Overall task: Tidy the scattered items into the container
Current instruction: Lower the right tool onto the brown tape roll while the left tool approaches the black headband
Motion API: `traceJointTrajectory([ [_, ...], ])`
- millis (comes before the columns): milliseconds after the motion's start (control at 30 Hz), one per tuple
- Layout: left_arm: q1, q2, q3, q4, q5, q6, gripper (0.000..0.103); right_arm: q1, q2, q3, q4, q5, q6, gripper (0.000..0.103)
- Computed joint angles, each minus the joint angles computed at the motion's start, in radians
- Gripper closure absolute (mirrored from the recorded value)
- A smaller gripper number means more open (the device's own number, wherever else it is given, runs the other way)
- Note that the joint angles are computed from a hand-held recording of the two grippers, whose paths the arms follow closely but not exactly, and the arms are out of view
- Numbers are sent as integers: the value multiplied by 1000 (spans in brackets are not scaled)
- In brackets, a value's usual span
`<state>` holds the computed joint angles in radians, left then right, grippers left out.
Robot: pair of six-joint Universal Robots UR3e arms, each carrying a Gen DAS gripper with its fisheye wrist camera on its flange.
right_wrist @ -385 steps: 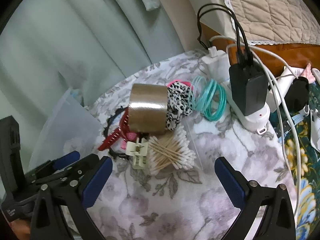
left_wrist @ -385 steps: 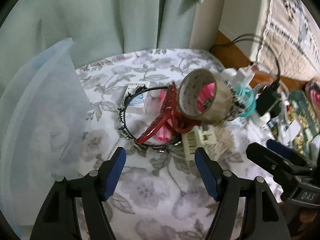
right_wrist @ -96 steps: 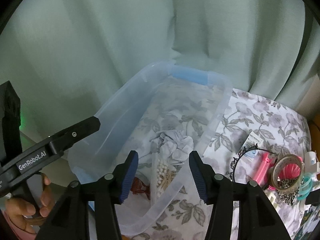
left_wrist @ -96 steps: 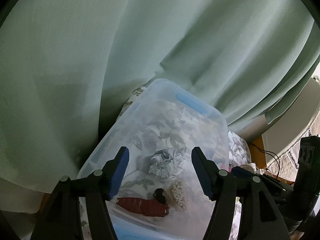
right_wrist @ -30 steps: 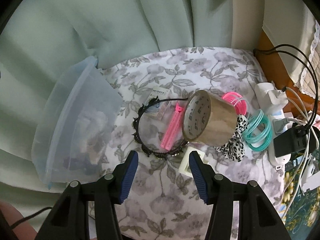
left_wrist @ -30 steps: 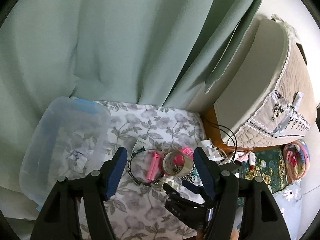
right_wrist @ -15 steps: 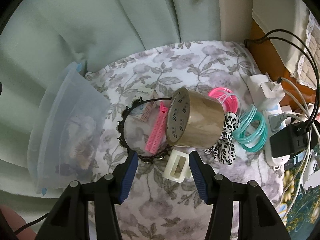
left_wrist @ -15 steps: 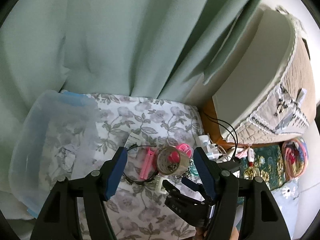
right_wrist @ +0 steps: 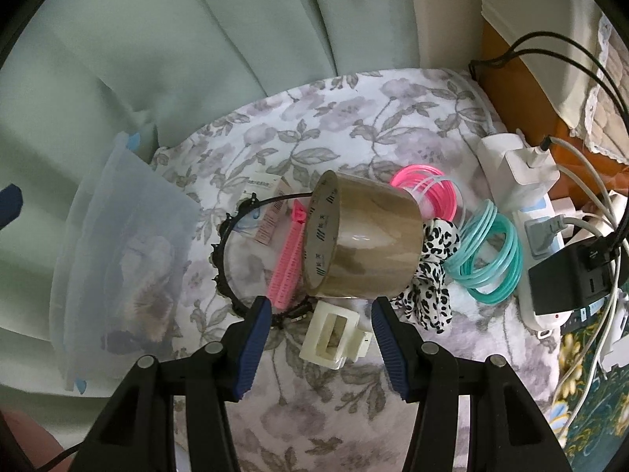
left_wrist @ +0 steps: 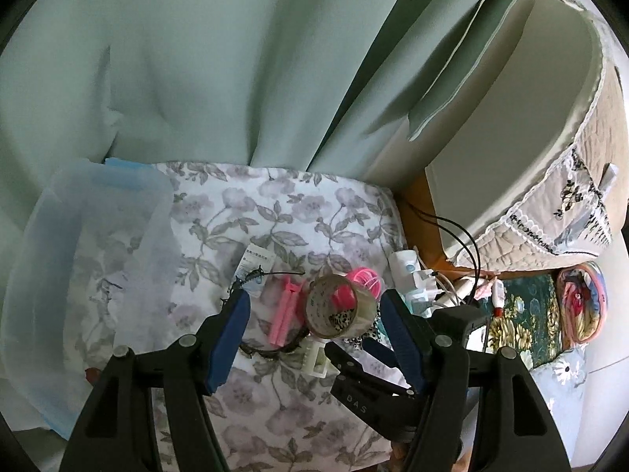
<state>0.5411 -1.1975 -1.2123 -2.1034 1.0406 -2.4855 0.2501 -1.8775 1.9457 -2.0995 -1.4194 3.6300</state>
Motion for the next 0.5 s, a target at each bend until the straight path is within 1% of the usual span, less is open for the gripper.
traceJointTrajectory([
  [300,-91,-21,-100,154,53,-101,34,-55,-18,55,-29,36,-15,46],
  [367,-106,-11,-149,202,59,-102,34,-67,-28,70,-41,44,-16,46],
  [500,-101,31,-313,341,81,-109,34,-79,-37,91,-58,52,-23,46],
])
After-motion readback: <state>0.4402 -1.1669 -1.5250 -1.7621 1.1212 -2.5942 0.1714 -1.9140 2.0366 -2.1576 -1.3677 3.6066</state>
